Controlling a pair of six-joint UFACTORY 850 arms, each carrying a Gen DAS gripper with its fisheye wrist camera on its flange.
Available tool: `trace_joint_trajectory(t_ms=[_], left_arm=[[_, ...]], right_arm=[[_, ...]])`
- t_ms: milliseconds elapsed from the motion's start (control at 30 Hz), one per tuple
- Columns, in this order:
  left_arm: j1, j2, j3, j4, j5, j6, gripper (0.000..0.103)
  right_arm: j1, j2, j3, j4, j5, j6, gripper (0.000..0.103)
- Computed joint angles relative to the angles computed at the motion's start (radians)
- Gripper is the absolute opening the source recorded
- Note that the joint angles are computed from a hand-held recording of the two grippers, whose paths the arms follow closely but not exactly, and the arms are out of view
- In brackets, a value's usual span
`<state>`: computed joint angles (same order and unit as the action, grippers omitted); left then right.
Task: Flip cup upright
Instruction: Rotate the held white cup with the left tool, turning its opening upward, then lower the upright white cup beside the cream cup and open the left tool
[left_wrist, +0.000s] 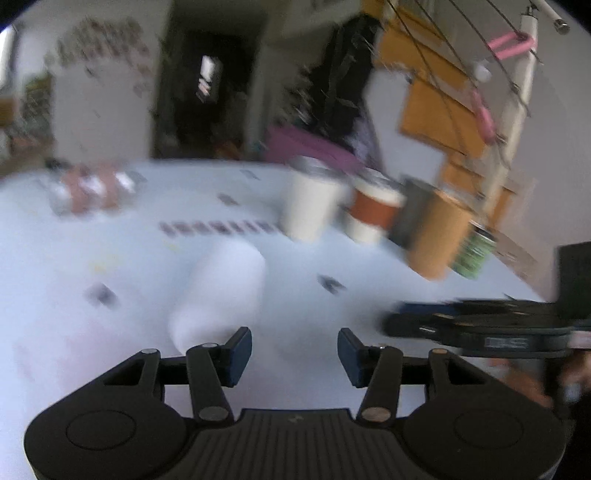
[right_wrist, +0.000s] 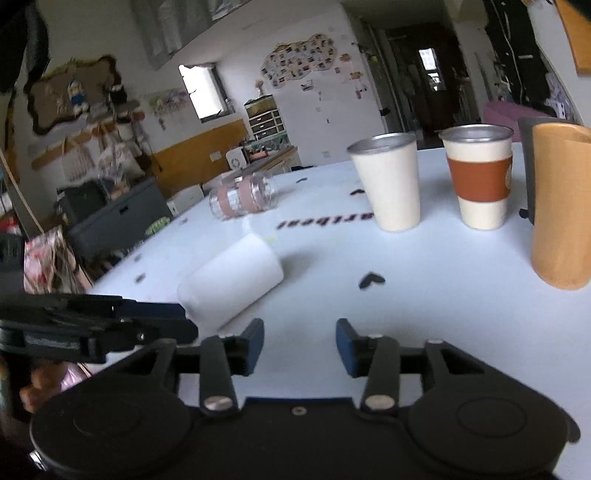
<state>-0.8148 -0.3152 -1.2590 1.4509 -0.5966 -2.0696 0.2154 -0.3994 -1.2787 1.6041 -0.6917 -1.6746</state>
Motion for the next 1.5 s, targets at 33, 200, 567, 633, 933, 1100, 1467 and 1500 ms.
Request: trace_joint_trajectory(t_ms=[33, 200, 567, 633, 933, 1100, 1467, 1500], left_arm=[[0.005, 0.001, -0.001, 0.006, -0.06, 0.004, 0.064], [0.111, -0.004, -0.015, -0.049, -0.045, 0.076, 0.068], [0.138, 0.014, 0.049, 0.017, 0.082, -0.036, 0.059], [0.12, 0.021, 0.061, 0.014, 0.067, -0.037, 0.059], [0.047, 0.024, 0.07, 0.014, 0.047, -0.015, 0.058], [0.035, 0.029, 0.078, 0.051, 0.067, -0.046, 0.056], [0.043, -0.035, 0.016, 0.217, 0.131, -0.163, 0.055], [0.041, -0.047, 0.006, 0.232, 0.131, -0.172, 0.055]], right_arm=[[0.003, -0.003, -0.013, -0.004, -0.002, 0.015, 0.048], [0.036, -0.017, -0.059, -0.003, 0.017, 0.026, 0.051], [0.09, -0.131, -0.256, -0.192, -0.017, 0.332, 0.051], [0.097, -0.162, -0.303, -0.249, -0.046, 0.427, 0.052], [0.107, -0.277, -0.415, -0.384, -0.225, 0.815, 0.064], [0.109, -0.273, -0.407, -0.398, -0.233, 0.861, 0.069], [0.105, -0.156, -0.295, -0.395, -0.057, 0.618, 0.068], [0.109, -0.125, -0.258, -0.368, -0.004, 0.539, 0.067]])
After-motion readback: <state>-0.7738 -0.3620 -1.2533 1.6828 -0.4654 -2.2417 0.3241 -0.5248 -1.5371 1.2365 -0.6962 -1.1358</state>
